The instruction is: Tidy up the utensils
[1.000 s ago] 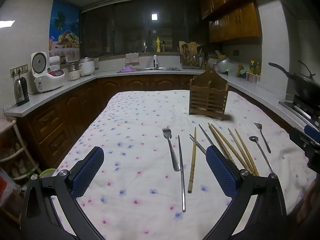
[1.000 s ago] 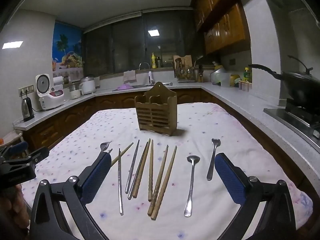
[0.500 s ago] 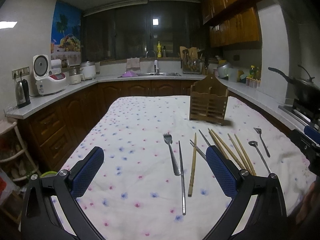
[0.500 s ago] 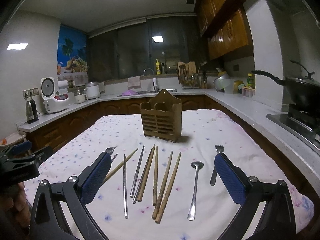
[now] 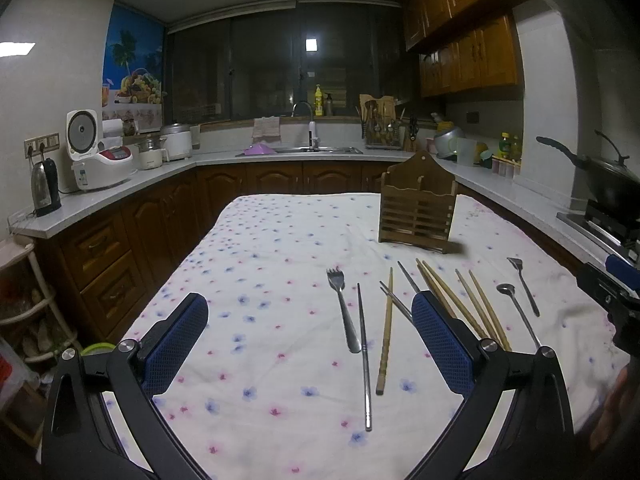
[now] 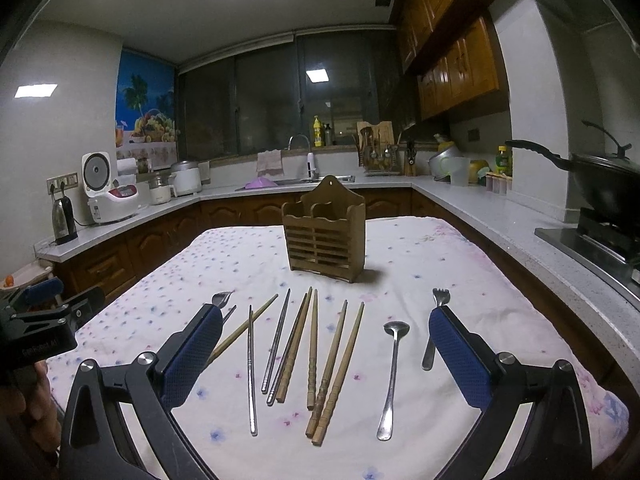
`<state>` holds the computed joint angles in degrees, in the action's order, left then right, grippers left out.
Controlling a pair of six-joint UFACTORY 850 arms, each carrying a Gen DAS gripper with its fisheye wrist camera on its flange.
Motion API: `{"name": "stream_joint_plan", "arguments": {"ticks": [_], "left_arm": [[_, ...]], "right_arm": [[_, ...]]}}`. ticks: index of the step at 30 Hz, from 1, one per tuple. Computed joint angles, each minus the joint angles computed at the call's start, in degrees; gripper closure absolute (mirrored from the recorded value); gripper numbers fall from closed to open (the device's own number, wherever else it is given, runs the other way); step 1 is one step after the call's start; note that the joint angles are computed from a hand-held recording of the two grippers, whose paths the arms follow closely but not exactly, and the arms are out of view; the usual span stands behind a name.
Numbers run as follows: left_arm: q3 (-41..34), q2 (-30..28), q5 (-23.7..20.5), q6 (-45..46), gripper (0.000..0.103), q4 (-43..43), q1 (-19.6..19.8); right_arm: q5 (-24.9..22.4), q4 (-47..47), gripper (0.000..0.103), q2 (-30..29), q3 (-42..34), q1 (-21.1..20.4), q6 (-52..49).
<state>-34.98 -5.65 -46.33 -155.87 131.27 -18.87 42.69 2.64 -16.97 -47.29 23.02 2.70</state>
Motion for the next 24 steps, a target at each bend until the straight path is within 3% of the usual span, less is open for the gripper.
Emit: {"name": "stream_joint_plan", "arguments": {"ticks": [16,24], "left_arm": [[-0.14,-0.44,1.22,-0.72,0.0,0.57,0.45],[-2.92,-2.17,8.5,-3.09,0.0,4.07,3.36]], "right_arm": [[-0.27,0.18,0.0,-0.14,-0.15,0.11,-0.15],[-4.39,-1.98,0.0,-1.47,-2.17,-0.56,2.48]]}}
